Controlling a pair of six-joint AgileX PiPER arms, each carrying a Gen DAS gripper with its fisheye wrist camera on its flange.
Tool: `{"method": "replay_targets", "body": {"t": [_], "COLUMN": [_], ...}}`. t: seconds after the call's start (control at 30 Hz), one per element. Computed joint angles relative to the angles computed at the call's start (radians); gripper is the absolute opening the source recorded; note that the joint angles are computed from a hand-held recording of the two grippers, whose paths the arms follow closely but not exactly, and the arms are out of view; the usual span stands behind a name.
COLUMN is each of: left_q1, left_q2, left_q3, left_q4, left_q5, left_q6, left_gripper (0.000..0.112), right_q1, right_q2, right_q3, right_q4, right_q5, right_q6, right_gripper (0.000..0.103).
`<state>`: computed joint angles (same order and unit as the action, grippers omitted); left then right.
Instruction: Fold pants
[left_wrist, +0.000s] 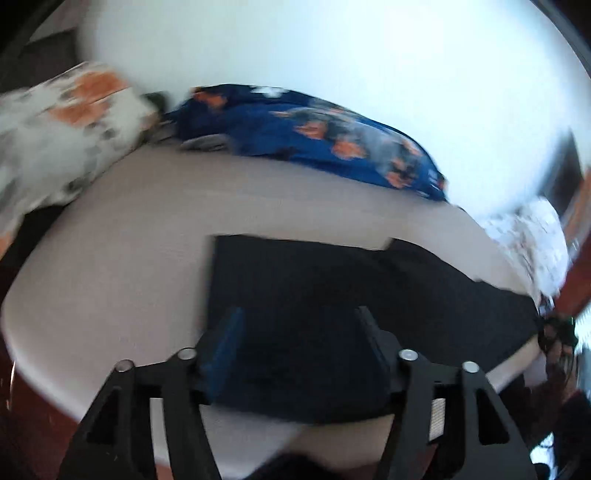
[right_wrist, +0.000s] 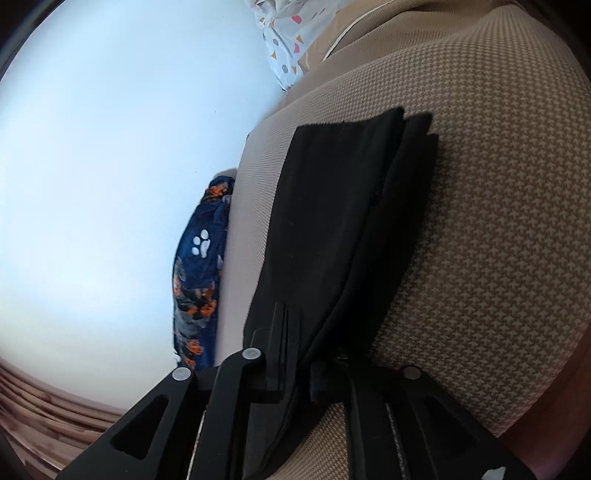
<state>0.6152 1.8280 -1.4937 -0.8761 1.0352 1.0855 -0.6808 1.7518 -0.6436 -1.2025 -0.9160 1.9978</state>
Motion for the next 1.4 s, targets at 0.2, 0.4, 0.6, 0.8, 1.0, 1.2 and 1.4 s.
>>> {"method": "replay_targets", "body": {"t": [0.2, 0.4, 0.6, 0.8, 1.0, 1.2, 1.4], "left_q1": [-0.126, -0.156, -0.153, -0.157, -0.156, -0.159, -0.149], "left_q2": [0.096, 0.064, 0.085, 0.083, 0.085, 0.080, 0.088], "left_q3": [-0.006, 0.061, 0.037, 0.036, 0.034, 0.047, 0.040], "left_q4": [0.098, 0.091, 0.082, 0.089, 0.085, 0.081, 0.066], "left_q5": [-0.068, -0.157, -0.135, -0.136, -0.130, -0.143, -0.125], "left_q6": [-0.090, -0.030, -0.057, -0.060, -0.058, -0.045, -0.037], "left_gripper": [0.065, 0.065, 0.067, 0.067, 0.068, 0.069, 0.069], "right_q1": [-0.017, -0.119, -0.206, -0.221, -0.240, -0.251, -0.205], "right_q2": [0.011, -0.061, -0.103, -0.087, -0.182, -0.059, -0.004], "right_q3": [-0.022, 0.038, 0.041, 0.049, 0.110, 0.045, 0.017], "right_q4": [-0.030, -0.050, -0.110, -0.084, -0.019, -0.055, -0.048], "right_q5": [-0.007, -0.014, 0.014, 0.014, 0.117, -0.007, -0.089], "right_q6": [0.029, 0.033, 0.071, 0.058, 0.038, 0.036, 0.016], "right_gripper": [0.014, 0.029, 0.031, 0.033, 0.036, 0.035, 0.036]}}
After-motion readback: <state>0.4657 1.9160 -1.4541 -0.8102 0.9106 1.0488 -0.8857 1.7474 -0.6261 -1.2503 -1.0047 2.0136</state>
